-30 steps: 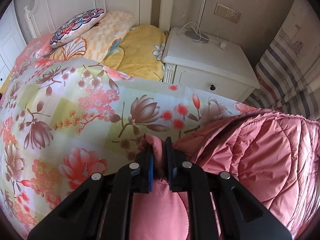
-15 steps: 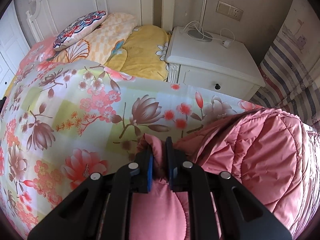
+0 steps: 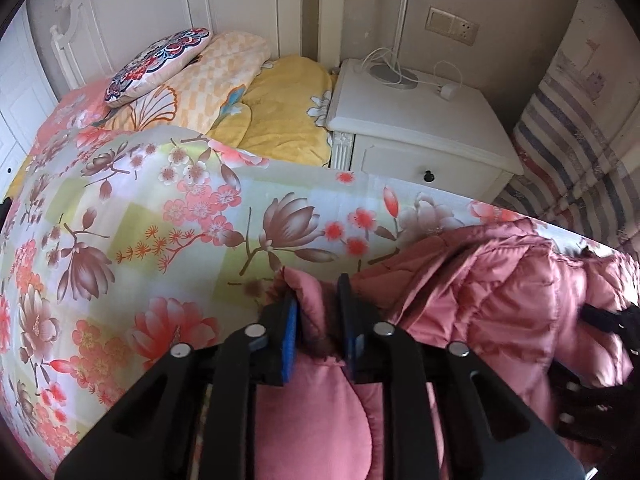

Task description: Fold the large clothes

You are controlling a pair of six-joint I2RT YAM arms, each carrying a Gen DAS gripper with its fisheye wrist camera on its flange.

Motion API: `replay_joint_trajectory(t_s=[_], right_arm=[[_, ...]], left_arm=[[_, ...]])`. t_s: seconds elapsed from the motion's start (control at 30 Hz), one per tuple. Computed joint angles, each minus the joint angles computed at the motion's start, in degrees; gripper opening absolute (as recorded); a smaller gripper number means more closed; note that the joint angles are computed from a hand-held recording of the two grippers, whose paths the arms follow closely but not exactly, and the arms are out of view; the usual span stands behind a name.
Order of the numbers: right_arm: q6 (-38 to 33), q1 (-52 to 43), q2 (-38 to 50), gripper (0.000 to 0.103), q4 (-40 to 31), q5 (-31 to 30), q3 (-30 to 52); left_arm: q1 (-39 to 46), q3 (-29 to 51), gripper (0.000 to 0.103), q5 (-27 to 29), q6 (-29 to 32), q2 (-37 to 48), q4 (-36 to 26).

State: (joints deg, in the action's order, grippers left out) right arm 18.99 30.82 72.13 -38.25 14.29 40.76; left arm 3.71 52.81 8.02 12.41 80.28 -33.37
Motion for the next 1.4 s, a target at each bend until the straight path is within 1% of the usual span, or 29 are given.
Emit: replay_joint_trajectory(t_s=[0.03,0.07,0.1,0.13,0.17,0.2,0.27,0.33,0.4,0.47,0.53,0.57,0.6,0.67,0.7,0.77,0.87,0.93,0.97,1.0,1.03,1.07,1.13,1.2,1.23,1.3,1.33,1.37,1.4], right_arm=[[0.13,-0.75,-0.17,0.086,2.28,0.08,-1.46],[0.18,-2.93,-0.57,0.086,2.91,-2.71,-2.10],[-0.47,-4.83,-0.99,0.086,2.90,-5.28,-2.41],[-0.74,-5.38,-0.80,0.089,3.15,-5.96,-2.59],[-0.68,-5.53,-0.82,0.089,3.11,-5.86,-2.74],[-0.48,-5.24,-0.84,0.089,3.27,-5.49,-2.94],[0.03,-4.80,-1.04,0.090,3.46,-5.23,-3.18],[-0.37,-5.55,-0.88,0.090,4.27,-5.81,-3.52],[-0.38,-5.77,-0.79,0.091,4.44,-5.86,-3.25],[-0.60,-6.14,-0.75,0.091,4.88,-5.87,-3.23],[-0.41,-6.57,-0.93,0.091,5.57,-6.33,-3.41],[-0.23,-6.79,-1.42,0.091,5.04,-6.48,-3.33],[0.03,-6.81,-2.30,0.090,3.96,-6.16,-3.05],[0.52,-6.18,-4.56,0.090,2.04,-4.89,-2.53],[0.54,-5.90,-5.95,0.090,0.92,-4.34,-2.35],[0.33,-5.48,-8.76,0.090,-2.15,-2.69,-1.68],[0.17,-4.81,-12.03,0.090,-7.23,0.37,-0.38],[0.12,-4.64,-13.74,0.091,-10.25,3.50,-0.53],[-0.42,-5.61,-13.12,0.092,-10.04,4.63,-1.55],[-1.05,-7.05,-11.84,0.097,-8.86,4.54,-2.87],[-3.37,-11.22,-10.64,0.099,-5.28,-0.12,-5.50],[-5.28,-15.26,-11.77,0.099,-3.02,-5.07,-7.41],[-6.99,-18.82,-15.85,0.095,-5.35,-8.27,-7.17],[-8.00,-20.09,-22.34,0.095,-9.29,-8.82,-7.27],[-7.04,-19.94,-27.42,0.095,-13.54,-7.11,-6.80],[-4.22,-16.19,-32.90,0.095,-18.67,-3.40,-6.14],[-2.12,-10.60,-34.90,0.095,-21.93,1.60,-6.12],[-1.43,-7.87,-34.03,0.095,-22.73,6.04,-7.47],[-1.45,-8.03,-31.94,0.096,-22.68,7.33,-8.66]], left_arm=[[0.45,-0.17,0.026,0.68,0.73,-0.78,-0.63],[1.48,-0.29,0.039,1.84,2.03,-1.70,-1.59],[2.64,-0.88,0.053,1.23,3.24,-3.66,-2.33],[3.71,-1.63,0.081,0.18,3.69,-5.49,-2.25],[5.62,-2.40,0.087,0.90,4.88,-7.57,-2.19],[8.45,-2.75,0.087,2.85,7.63,-9.78,-3.10],[11.99,-2.11,0.087,3.88,10.81,-11.68,-5.13],[14.41,-0.87,0.087,5.15,11.71,-13.26,-7.46],[13.40,-0.14,0.087,6.74,11.53,-15.96,-9.68],[8.61,-0.41,0.087,5.50,9.24,-18.48,-10.11],[-0.77,-2.90,0.087,0.29,4.28,-20.78,-7.11],[-5.07,-3.45,0.087,-1.81,2.21,-20.07,-6.47],[-9.85,-3.72,0.087,-3.94,-0.44,-18.06,-5.75],[-16.05,-4.64,0.085,-7.96,-4.68,-14.87,-3.19],[-19.16,-5.42,0.084,-11.72,-6.07,-12.91,-1.13],[-22.20,-5.87,0.082,-16.06,-7.91,-7.83,1.55],[-22.61,-6.66,0.082,-19.83,-9.46,-1.09,6.23],[-22.40,-7.57,0.085,-20.45,-9.59,0.63,8.92],[-22.39,-7.59,0.087,-20.64,-9.97,1.63,9.90],[-22.69,-7.85,0.088,-20.98,-10.15,2.35,11.20],[-22.84,-8.38,0.089,-21.43,-9.81,2.40,11.97],[-23.11,-8.76,0.089,-21.98,-9.77,2.45,12.50],[-23.78,-9.73,0.089,-23.08,-9.36,2.06,13.47],[-24.87,-10.78,0.089,-24.72,-9.00,1.44,14.36],[-25.09,-11.12,0.089,-25.17,-8.96,1.37,14.87],[-25.00,-10.67,0.089,-24.87,-9.20,1.96,14.75],[-25.03,-10.55,0.090,-24.90,-9.20,2.30,14.91],[-25.12,-10.51,0.091,-25.03,-9.19,2.52,15.09],[-25.16,-10.48,0.091,-25.03,-9.17,2.58,15.13]])
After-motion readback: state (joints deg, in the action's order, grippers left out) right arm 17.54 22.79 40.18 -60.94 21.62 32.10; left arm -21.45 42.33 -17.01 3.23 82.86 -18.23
